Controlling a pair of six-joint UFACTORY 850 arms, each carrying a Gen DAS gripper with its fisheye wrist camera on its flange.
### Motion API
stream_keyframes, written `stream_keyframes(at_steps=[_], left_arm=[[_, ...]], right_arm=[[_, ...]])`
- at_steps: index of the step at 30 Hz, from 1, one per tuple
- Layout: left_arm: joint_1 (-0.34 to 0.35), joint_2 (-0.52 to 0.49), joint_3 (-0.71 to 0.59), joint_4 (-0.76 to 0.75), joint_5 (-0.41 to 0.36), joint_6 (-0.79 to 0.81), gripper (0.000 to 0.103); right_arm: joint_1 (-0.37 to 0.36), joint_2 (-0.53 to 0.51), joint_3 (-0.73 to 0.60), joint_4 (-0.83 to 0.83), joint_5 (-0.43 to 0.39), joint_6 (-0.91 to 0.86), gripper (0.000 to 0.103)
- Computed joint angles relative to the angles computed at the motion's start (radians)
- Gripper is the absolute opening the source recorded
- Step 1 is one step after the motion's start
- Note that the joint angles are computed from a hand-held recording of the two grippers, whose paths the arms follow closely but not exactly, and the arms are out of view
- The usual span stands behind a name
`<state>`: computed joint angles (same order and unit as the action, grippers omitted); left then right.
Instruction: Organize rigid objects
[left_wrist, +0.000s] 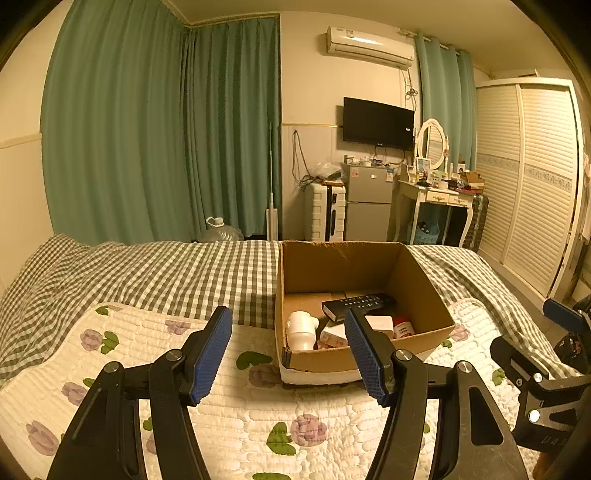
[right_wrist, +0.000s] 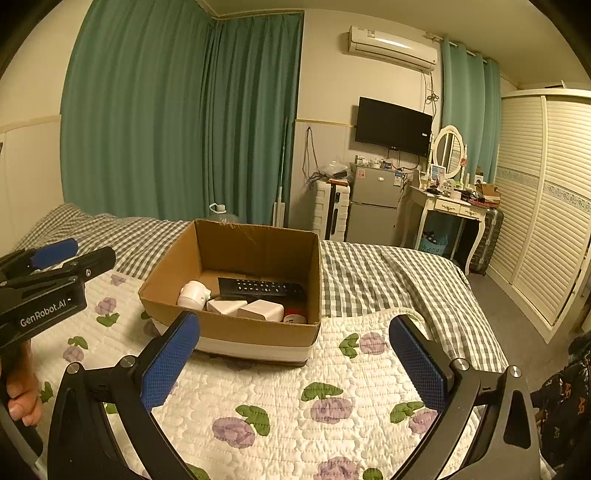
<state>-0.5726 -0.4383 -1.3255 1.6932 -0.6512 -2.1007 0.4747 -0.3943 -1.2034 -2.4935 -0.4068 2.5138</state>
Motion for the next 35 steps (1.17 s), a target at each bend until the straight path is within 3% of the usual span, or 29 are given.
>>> stream_keyframes(at_steps=[25, 35], left_arm=[[-0.008, -0.009, -0.03, -0.07, 0.005, 0.093, 0.066], [-0.015, -0.004, -0.021, -0.039, 0.019, 0.063, 0.066]], right_arm=[[-0.005, 0.011, 0.009, 0.021, 0.004, -0.016, 0.103], [-0.005, 0.015, 0.017, 0.01, -0.001, 0.0, 0.103]])
